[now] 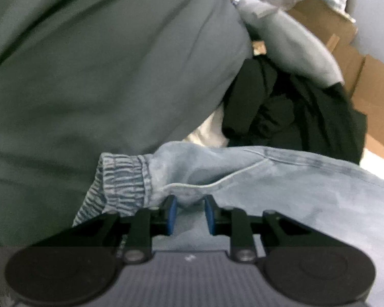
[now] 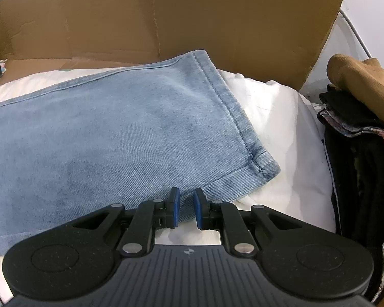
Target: Fold clothes
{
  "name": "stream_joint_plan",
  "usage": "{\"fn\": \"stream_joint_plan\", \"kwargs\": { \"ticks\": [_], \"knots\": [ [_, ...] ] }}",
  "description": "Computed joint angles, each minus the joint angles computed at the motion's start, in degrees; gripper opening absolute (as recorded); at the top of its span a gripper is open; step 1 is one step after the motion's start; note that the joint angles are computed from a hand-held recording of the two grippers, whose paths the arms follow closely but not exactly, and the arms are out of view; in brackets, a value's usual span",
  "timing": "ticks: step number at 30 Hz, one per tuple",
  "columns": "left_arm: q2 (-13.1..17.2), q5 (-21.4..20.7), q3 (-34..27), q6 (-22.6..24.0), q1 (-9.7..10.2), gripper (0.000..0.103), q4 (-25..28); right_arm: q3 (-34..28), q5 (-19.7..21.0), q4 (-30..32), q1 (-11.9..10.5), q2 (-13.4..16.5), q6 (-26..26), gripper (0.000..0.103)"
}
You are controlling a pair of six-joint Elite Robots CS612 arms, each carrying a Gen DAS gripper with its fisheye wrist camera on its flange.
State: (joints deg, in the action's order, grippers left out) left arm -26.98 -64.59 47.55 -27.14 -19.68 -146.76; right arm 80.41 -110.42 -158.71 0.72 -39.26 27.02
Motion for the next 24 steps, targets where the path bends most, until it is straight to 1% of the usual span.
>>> {"fn": "stream_joint_plan", "kwargs": {
  "ticks": [3, 5, 8, 11, 15, 17, 18, 21, 24],
  "knots": [
    [1.8, -0.4, -3.1, -1.7, 0.53, 0.021, 2.9, 0.1, 0.0, -0.4, 0.0, 0.0, -0.4, 0.018],
    [3.1, -0.8, -5.2, -2.1, 0.83, 0.012, 5.1, 0.3, 0.0, -0.7, 0.0, 0.0, -0.5, 0.018],
    [5.0, -1.6, -8.3, -2.9, 1.32, 0.008, 8.4, 0.3, 0.0, -1.0, 0.0, 0.0, -1.0, 0.018],
    [6.5, -3.4, -10.9, -3.9, 1.96, 0.006, 10.1, 0.4, 0.1, -1.4, -0.1, 0.1, -1.4, 0.018],
    [7.8, -5.2, -13.4, -4.1, 2.54, 0.005, 11.8, 0.3, 0.1, -1.7, -0.1, 0.2, -1.8, 0.018],
    [7.4, -5.1, -13.6, -3.6, 2.41, 0.005, 13.4, 0.4, 0.4, -1.7, -0.2, 0.2, -1.5, 0.018],
    [6.7, -5.1, -12.6, -2.9, 2.26, 0.005, 13.1, 0.5, 0.6, -1.8, -0.2, 0.1, -1.4, 0.018],
    [3.4, -5.4, -7.4, -1.0, 1.8, 0.014, 9.0, 0.9, 0.8, -2.6, -0.2, 0.1, -1.1, 0.018],
    [0.3, -5.3, -2.1, -0.5, 1.5, 0.014, 5.1, 1.0, 0.8, -3.0, -0.2, 0.1, -1.0, 0.018]
  ]
}}
